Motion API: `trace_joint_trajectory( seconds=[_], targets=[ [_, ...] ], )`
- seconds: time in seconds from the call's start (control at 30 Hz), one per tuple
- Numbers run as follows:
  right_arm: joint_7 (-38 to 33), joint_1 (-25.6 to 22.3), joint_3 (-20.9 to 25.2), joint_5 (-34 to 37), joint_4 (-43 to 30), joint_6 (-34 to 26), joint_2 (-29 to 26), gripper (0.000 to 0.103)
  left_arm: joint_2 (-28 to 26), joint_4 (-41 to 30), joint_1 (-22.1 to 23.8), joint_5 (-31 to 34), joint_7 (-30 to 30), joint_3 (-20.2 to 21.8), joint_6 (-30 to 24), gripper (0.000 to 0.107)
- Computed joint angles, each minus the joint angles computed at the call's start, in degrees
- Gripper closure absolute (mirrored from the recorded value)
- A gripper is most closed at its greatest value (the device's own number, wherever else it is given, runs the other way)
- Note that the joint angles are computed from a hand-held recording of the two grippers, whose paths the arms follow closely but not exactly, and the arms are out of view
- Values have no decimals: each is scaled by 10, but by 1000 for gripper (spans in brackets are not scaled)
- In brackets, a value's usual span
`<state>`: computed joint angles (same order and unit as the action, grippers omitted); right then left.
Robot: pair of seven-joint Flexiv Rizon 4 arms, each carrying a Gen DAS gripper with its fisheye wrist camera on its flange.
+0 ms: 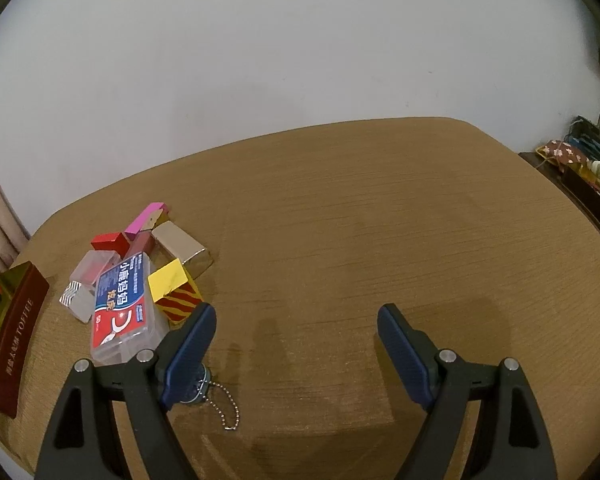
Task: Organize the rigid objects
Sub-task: 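Carry the red tape measure into the gold tin and open the left tool, then grasp the blue patterned keychain case with the right tool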
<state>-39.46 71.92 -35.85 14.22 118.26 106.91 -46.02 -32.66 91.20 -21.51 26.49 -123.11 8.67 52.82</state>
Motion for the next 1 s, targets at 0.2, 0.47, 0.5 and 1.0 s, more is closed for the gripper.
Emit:
trace_joint_trajectory(
  seconds=[0.2,0.47,0.5,1.0],
  targets=[
    [-3,-14,15,-6,0,0,7,18,-29,-18,0,4,-18,8,-31,64],
    [-51,-95,107,-29,1,53,31,18,-17,-22,-12,25,-17,12,-50,54],
    [-66,-123,139,-40,3,67,40,18,-12,-16,-12,28,-23,11,-42,49],
    [-320,-341,369,-259,-30,-40,91,18,179,193,-38,85,-209,-36,156,21]
  ],
)
